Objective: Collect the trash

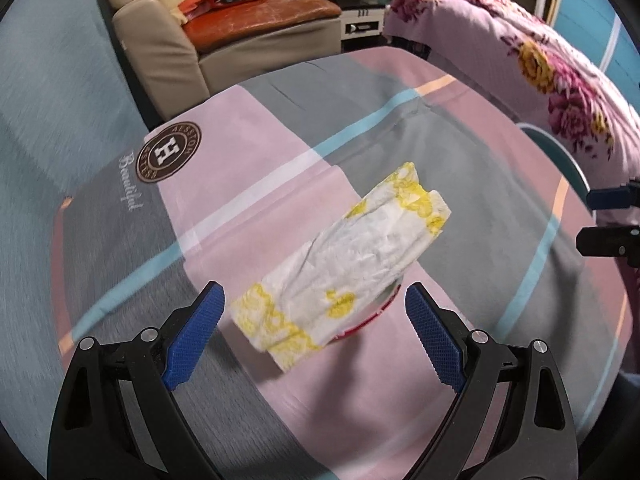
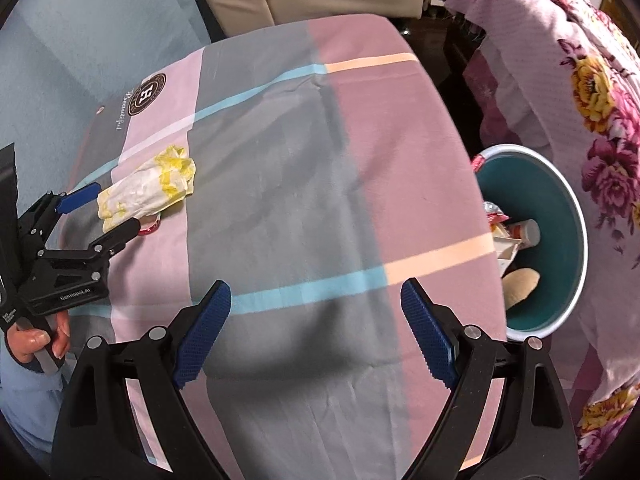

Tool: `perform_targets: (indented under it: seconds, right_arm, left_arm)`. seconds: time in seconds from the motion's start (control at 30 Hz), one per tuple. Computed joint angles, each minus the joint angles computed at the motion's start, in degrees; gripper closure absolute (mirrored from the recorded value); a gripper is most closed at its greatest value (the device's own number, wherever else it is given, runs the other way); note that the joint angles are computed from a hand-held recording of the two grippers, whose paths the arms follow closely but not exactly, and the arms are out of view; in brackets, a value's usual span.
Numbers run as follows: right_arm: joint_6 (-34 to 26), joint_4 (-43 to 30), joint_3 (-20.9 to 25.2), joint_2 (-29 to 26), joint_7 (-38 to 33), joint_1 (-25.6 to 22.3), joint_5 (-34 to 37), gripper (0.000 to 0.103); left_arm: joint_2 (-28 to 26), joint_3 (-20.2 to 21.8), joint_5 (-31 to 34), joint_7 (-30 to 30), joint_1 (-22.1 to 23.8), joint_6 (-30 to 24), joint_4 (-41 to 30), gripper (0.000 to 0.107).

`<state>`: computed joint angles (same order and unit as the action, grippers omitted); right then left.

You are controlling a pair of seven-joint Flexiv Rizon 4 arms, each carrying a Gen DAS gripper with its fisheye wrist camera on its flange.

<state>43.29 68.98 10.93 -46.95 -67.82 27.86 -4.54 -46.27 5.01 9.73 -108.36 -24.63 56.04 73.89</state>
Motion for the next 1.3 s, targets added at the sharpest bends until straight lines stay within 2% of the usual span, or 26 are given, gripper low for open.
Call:
perform_targets:
  seconds: [0.03, 0.13, 0.3, 0.33, 0.4, 0.47, 0.6, 0.73, 0.83, 0.97, 1.17, 1.23, 1.3]
  right_arm:
    - [-0.40, -0.74, 0.09, -0.47, -0.09, 0.00, 0.07, 0.020]
    - [-1.37, -2.70, 0.23, -1.68, -0.39, 0.13, 0.31, 0.020]
    - [-2.30, -5.33, 0.42, -3.34, -0.76, 0.31, 1.05, 0.020]
    - [-2.56, -5.91, 0.51, -3.69, -0.85, 0.34, 1.28, 0.020]
    - [-3.05, -6.95, 0.57, -4.33, -1.03, 0.50, 1.59, 0.020]
    - [-3.45, -7.82, 0.52, -4.85, -1.21, 0.82, 1.70, 0.020]
    - [-3.52, -9.07, 0.66, -5.60, -1.87, 1.30, 2.09, 0.020]
    - [-4.03, -10.77, 1.03, -6.58, -2.76, 1.70, 2.65, 0.020]
    - [-5.08, -13.01, 1.41, -7.75, -3.76, 2.25, 3.12, 0.020]
    - [-5.14, -14.29, 1.35, -8.39, -4.61, 3.02, 3.67, 0.020]
    - [-3.91, -12.76, 1.09, -7.43, -3.42, 2.77, 4.68, 0.020]
    - [-3.49, -12.89, 1.28, -7.39, -3.65, 2.62, 4.84, 0.020]
    - [-3.43, -13.70, 1.50, -7.70, -4.40, 2.67, 4.74, 0.020]
  left_arm:
    - [-0.42, -0.12, -0.04, 0.44, 0.11, -0.43, -0.58, 0.016]
    - [-1.35, -0.66, -0.60, 1.43, 0.56, -1.30, -1.57, 0.030]
    - [-1.97, -1.07, -1.19, 2.02, 0.69, -1.43, -1.68, 0.065]
    - [-2.00, -1.10, -1.24, 2.07, 0.63, -1.14, -1.48, 0.069]
    - [-1.81, -1.33, -1.60, 1.86, 0.66, 0.22, -0.65, 0.084]
    - [-1.00, -3.00, -3.64, 1.89, 1.95, 3.28, 1.68, 0.093]
    - [1.52, -4.65, -8.29, -0.16, 4.00, 10.31, 7.41, 0.093]
    - [4.41, -4.02, -11.33, -3.44, 4.64, 15.86, 13.05, 0.093]
    - [6.27, -11.16, -17.81, -0.71, 10.23, 23.28, 19.45, 0.093]
    - [5.67, -13.02, -20.84, 2.72, 10.68, 21.36, 19.56, 0.093]
    - [3.24, -11.24, -21.41, 5.35, 7.13, 17.53, 16.35, 0.092]
    - [2.76, -10.42, -21.11, 5.56, 6.34, 16.88, 15.67, 0.087]
    - [2.55, -10.20, -21.17, 5.62, 6.13, 16.99, 15.57, 0.072]
